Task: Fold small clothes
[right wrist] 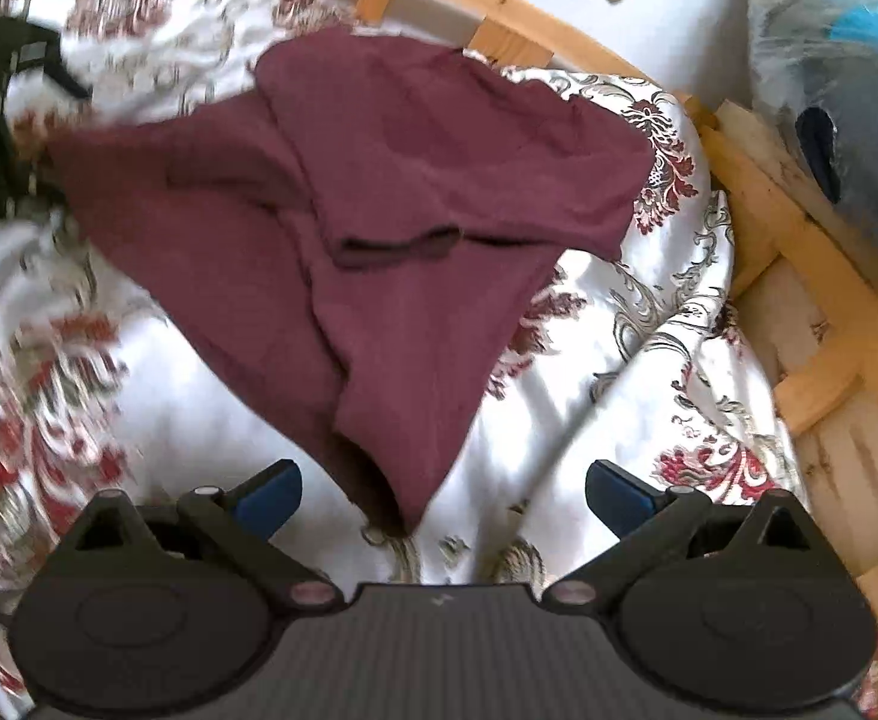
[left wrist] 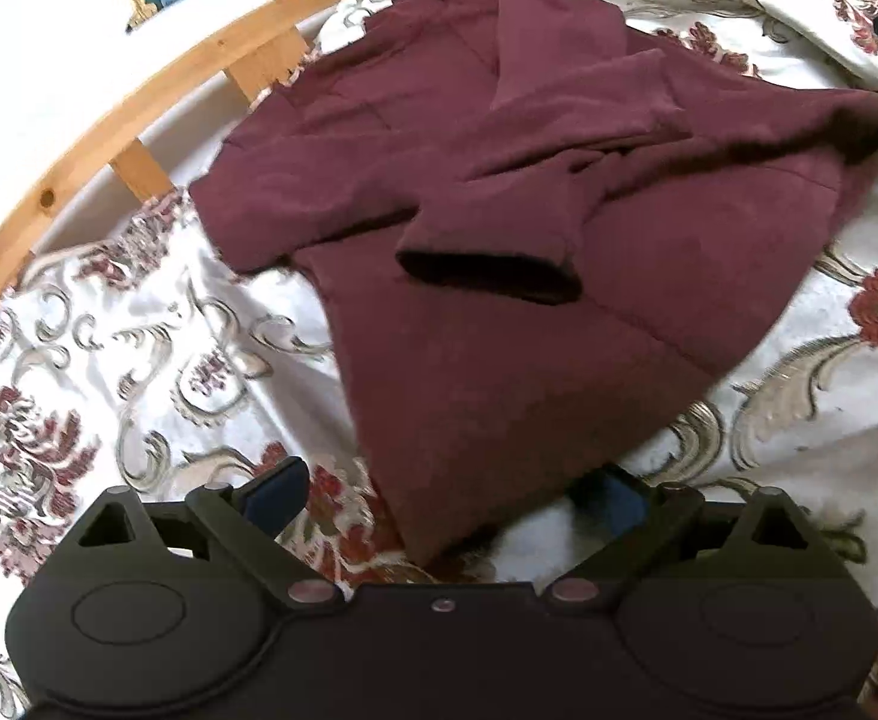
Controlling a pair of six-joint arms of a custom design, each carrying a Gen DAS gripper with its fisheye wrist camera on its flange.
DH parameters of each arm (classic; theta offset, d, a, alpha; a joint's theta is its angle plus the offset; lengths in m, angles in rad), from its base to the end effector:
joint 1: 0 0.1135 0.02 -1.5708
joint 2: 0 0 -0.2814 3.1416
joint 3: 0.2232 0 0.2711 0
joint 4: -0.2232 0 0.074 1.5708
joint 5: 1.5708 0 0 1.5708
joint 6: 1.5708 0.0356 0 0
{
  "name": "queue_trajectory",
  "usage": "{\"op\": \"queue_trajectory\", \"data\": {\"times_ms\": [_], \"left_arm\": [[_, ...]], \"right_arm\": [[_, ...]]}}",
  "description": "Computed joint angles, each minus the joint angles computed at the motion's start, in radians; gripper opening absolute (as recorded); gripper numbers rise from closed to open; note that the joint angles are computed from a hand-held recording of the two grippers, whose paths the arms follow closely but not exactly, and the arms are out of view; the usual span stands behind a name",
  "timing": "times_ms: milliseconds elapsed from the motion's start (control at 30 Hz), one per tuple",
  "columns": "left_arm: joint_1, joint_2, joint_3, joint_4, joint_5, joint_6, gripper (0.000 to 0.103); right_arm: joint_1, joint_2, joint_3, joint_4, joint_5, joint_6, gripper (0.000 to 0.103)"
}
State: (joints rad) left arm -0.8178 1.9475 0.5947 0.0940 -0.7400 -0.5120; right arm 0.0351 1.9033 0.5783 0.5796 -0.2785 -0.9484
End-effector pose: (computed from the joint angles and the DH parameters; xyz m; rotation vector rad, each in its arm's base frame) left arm 0.2022 -0.1806 0.0346 0.2212 2.3980 0.5005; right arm 0.3134 0.0208 0.0643 -1.2007 1.9452 -0.1535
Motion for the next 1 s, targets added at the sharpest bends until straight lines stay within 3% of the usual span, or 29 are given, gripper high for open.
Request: {"op": "queue_trajectory", "data": {"times_ms": [133,167,200,267,400,633,733,833,900,1000], "left_arm": [[-0.035,0.021,0.014,-0.009,-0.084,0.049,0.073],[-0.047,0.031,0.018,-0.012,-0.112,0.065,0.059],[-0.048,0.038,0.020,-0.009,-0.126,0.084,0.037],[-0.044,0.027,0.006,0.011,-0.123,0.103,0.008],[-0.044,-0.075,-0.078,0.089,-0.138,0.070,0.005],[0.007,-0.259,-0.187,0.078,-0.138,-0.012,0.005],[0.027,-0.280,-0.199,0.069,-0.117,-0.040,0.005],[0.019,-0.279,-0.198,0.065,-0.121,-0.054,0.005],[0.012,-0.277,-0.195,0.067,-0.124,-0.054,0.005],[-0.013,-0.294,-0.198,0.051,-0.134,-0.067,0.004]], "right_arm": [[0.035,0.064,-0.049,0.172,0.081,-0.131,0.103],[0.040,0.087,-0.061,0.224,0.090,-0.176,0.103],[0.045,0.112,-0.076,0.281,0.096,-0.221,0.103],[0.050,0.155,-0.091,0.368,0.093,-0.276,0.103],[0.056,0.206,-0.109,0.478,0.089,-0.311,0.103],[0.041,0.231,-0.098,0.514,0.050,-0.296,0.102],[0.041,0.260,-0.104,0.561,0.008,-0.298,0.092],[0.045,0.279,-0.095,0.570,-0.045,-0.305,0.067],[0.048,0.261,-0.082,0.510,-0.070,-0.288,0.019],[0.024,0.195,-0.082,0.402,-0.137,-0.249,0.012]]}}
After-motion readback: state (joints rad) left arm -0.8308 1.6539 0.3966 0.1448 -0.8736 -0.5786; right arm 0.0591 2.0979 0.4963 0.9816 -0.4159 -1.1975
